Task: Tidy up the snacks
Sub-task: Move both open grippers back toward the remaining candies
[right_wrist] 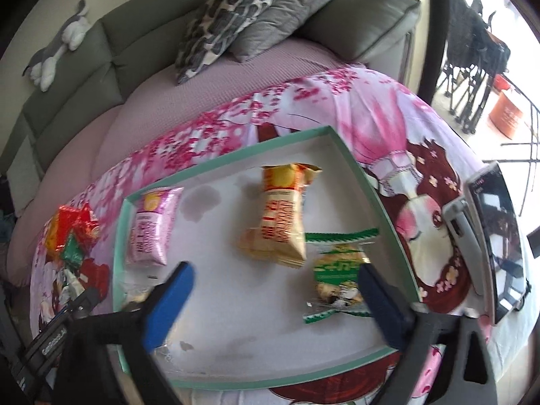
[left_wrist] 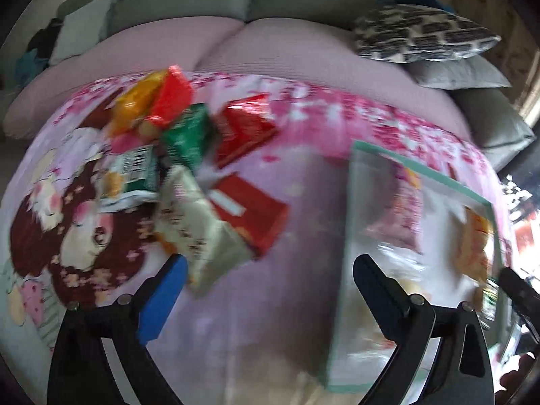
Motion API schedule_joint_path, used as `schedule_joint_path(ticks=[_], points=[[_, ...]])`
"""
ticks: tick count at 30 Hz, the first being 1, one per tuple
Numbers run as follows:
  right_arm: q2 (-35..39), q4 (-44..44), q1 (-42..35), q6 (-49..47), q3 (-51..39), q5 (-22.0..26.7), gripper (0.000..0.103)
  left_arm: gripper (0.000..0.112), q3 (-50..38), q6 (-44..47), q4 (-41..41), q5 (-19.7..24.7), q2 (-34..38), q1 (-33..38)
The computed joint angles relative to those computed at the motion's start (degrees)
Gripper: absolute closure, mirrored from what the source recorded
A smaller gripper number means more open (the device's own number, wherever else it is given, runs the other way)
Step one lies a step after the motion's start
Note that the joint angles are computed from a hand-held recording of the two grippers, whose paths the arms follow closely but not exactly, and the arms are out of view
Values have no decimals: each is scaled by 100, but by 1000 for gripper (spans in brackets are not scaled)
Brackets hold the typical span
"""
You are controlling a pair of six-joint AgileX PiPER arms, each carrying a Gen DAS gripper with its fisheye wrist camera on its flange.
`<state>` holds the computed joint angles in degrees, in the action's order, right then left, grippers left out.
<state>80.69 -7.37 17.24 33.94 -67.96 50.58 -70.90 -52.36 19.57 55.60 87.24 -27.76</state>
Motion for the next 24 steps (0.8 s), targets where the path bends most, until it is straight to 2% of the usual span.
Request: schedule_joint_path(ticks=[7,12,17,24], points=[[116,-30,373,43,-95,-146,0,14,307,97,-238,-154,-337,498],[149,40,587,-68,-167,-217,0,14,324,351,-448,-124,-399,822],[115,164,730,-202,-191,-391,0,14,367,337,-239,10,-545,1138],[312,-55,1074,73,-338,-356,0,14,442,727,-351,-3,-633,1841]])
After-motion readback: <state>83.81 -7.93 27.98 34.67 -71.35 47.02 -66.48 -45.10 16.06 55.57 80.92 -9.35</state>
